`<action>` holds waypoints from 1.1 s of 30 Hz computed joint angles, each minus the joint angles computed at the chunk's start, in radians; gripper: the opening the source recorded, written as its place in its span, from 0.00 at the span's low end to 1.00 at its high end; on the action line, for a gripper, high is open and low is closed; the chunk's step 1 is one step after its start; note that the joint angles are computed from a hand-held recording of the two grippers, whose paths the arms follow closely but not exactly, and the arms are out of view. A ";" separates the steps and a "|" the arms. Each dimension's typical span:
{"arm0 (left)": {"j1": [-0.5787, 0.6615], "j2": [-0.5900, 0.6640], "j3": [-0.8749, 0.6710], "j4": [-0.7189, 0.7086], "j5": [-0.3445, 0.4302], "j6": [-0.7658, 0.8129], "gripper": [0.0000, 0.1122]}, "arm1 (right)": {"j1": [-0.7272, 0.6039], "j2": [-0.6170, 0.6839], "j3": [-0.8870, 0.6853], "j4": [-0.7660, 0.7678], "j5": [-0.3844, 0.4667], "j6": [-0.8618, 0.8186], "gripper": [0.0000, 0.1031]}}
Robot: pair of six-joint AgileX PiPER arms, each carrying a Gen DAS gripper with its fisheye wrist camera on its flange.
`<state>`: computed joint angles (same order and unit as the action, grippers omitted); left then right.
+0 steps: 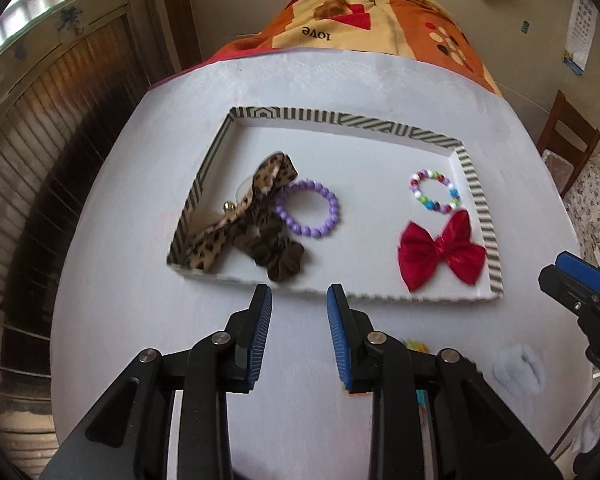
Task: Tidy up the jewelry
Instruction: 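Lift both open tools back toward the remaining jewelry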
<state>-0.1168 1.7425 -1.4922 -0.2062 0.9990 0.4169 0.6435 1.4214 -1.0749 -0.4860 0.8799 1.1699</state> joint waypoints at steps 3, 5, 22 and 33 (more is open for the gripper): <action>0.010 -0.048 0.061 -0.006 -0.013 0.017 0.19 | 0.057 -0.026 0.018 -0.018 0.038 0.050 0.47; 0.019 -0.079 0.104 -0.018 -0.014 0.038 0.19 | 0.098 -0.040 0.031 -0.031 0.061 0.090 0.48; 0.062 -0.230 0.298 -0.058 -0.034 0.163 0.19 | 0.340 -0.083 0.122 -0.089 0.152 0.376 0.49; 0.117 -0.178 0.302 -0.094 0.018 0.225 0.19 | 0.394 -0.100 0.194 -0.069 0.152 0.459 0.49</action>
